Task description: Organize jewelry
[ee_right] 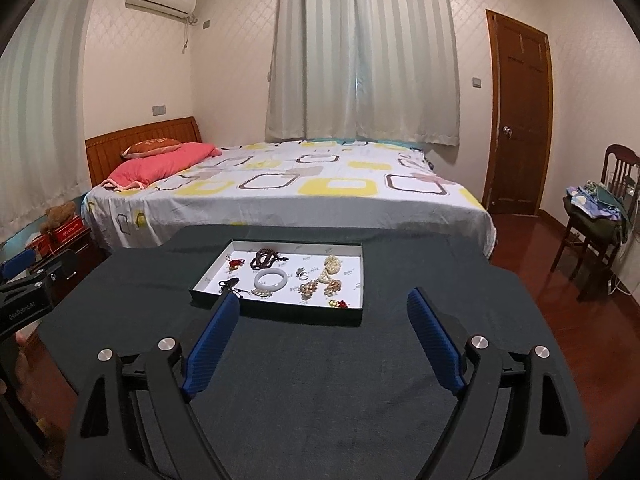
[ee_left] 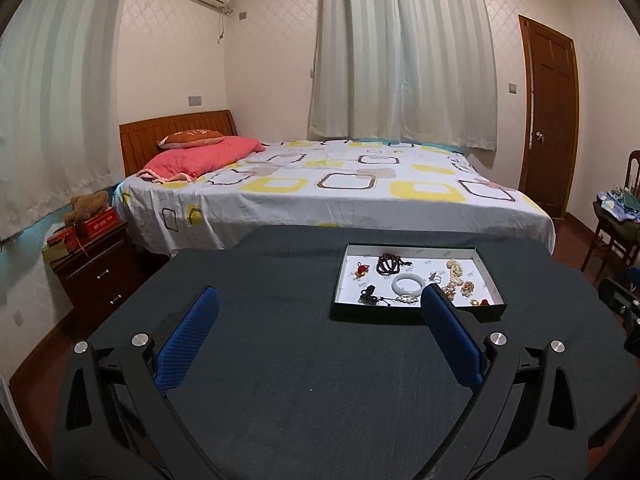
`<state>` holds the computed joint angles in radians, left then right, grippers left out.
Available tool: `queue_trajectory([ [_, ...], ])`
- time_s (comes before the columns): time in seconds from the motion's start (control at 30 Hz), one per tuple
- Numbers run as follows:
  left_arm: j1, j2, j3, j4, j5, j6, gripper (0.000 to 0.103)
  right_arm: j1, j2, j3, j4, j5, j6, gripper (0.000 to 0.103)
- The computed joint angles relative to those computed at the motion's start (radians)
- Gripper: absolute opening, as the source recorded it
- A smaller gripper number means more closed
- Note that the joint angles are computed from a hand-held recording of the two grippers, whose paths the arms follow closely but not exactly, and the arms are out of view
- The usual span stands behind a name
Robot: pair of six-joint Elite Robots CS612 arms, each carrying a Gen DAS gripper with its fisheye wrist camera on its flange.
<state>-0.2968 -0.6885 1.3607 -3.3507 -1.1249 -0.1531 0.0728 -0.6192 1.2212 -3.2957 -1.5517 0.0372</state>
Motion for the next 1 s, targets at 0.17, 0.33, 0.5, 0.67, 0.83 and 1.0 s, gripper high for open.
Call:
queue_trajectory([
  [0.17, 0.002, -0.005, 0.007, 0.006, -0.008, -0.013, 0.099, 0.000, -0.003, 0.007, -0.009, -0.004, 0.002, 0.083],
  [0.33, 0.003, -0.007, 0.009, 0.007, -0.013, -0.014, 0.099, 0.001, 0.001, 0.000, -0.012, -0.007, -0.003, 0.083],
  [0.5, 0.003, -0.008, 0.013, 0.009, -0.017, -0.013, 0.099, 0.001, 0.001, 0.000, -0.011, -0.005, -0.001, 0.083],
  [0.67, 0.002, -0.009, 0.014, 0.009, -0.016, -0.015, 0.099, 0.002, -0.001, 0.005, -0.017, -0.007, -0.004, 0.084],
  [0.83, 0.002, -0.009, 0.015, 0.009, -0.017, -0.012, 0.099, 0.002, -0.001, 0.005, -0.018, -0.005, -0.004, 0.083],
  [1.0, 0.002, -0.009, 0.016, 0.008, -0.017, -0.013, 0.099, 0.002, -0.001, 0.004, -0.018, -0.007, -0.004, 0.084],
])
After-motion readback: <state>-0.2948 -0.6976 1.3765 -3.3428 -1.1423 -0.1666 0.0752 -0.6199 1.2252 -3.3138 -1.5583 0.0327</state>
